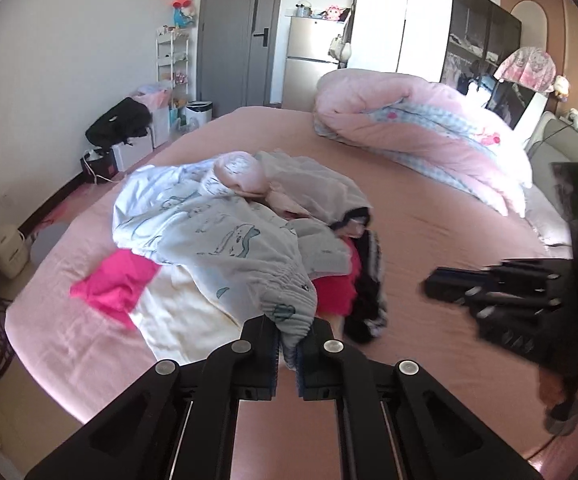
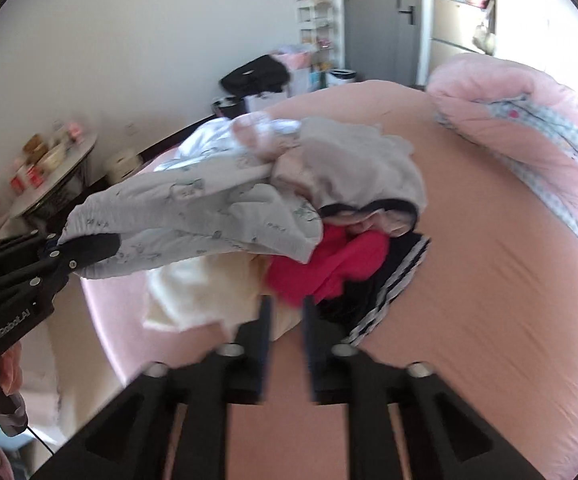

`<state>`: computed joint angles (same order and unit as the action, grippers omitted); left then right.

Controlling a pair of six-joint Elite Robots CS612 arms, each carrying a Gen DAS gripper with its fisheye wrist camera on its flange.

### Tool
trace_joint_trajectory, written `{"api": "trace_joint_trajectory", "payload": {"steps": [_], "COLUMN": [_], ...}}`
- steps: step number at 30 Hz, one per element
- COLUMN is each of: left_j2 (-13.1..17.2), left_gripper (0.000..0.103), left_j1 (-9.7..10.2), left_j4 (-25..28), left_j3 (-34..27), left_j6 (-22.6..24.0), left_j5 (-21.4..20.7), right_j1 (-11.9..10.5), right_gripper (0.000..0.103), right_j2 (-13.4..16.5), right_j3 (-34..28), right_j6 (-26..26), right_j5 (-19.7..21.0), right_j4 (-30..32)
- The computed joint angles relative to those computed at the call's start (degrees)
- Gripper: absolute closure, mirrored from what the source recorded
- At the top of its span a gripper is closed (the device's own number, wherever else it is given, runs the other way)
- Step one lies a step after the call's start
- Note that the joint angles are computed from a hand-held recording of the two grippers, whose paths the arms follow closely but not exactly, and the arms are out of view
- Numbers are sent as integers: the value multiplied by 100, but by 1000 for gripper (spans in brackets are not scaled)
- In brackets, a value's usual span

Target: Fold clothes

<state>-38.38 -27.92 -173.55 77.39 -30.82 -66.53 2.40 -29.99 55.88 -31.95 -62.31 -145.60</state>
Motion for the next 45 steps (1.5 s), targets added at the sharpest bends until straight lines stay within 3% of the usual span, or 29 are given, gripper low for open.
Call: {"api": "trace_joint_trajectory", "payload": {"steps": [1, 3, 6, 12, 15, 18, 20, 21, 22, 24, 27, 29, 35, 45], "left_j2": [-55, -171, -335, -553, -570, -584, -603, -614, -627, -650, -655, -644, -588, -311], "left_gripper": [99, 99, 99, 99, 99, 99, 99, 99, 99, 99, 99, 99, 99, 99], "left_j1": [-38, -119, -198, -277, -276, -280, -289, -292, -296, -300, -317, -350, -485, -624], "left_j4": [-33, -121, -333, -818, -960, -1037, -1107, -1143, -1180, -1254, -1444, -1684, -1937, -1970], "left_j3": [86, 275, 555, 964, 1035, 1088, 1144, 1175, 1206, 1258, 1266, 1232, 928, 224], "left_j6": [-20, -92, -215, -373, -430, -534, -588, -603, -610, -615, -500, -252, 300, 426], "left_j5": [-7, 17, 32, 26, -1, 17, 21, 15, 4, -43, -214, -401, -843, -1455], "right_j1": [-4, -17, 13, 155, 185, 212, 228, 194, 170, 175, 180, 149, -104, -1079], "right_gripper": [56, 48, 42, 41, 41, 41, 41, 43, 50, 60, 65, 65, 66, 67], "right_j2": [-46, -125, -213, -236, -233, -182, -78, -12, 17, 55, 77, 92, -18, -1208], "right_j3": [106, 293, 479, 671, 726, 817, 706, 592, 542, 500, 548, 521, 864, 2164], "right_j6": [-41, -128, -512, -995, -1101, -623, 8, 383, 628, 1052, 1227, 1243, 1263, 1944], "right_j5": [76, 281, 540, 328, 485, 489, 205, 248, 258, -92, -666, -950, -1733, -1582], "right_j4": [7, 17, 172, 224, 411, -174, -510, -503, -555, -922, -1658, -1833, -2464, -3685]}}
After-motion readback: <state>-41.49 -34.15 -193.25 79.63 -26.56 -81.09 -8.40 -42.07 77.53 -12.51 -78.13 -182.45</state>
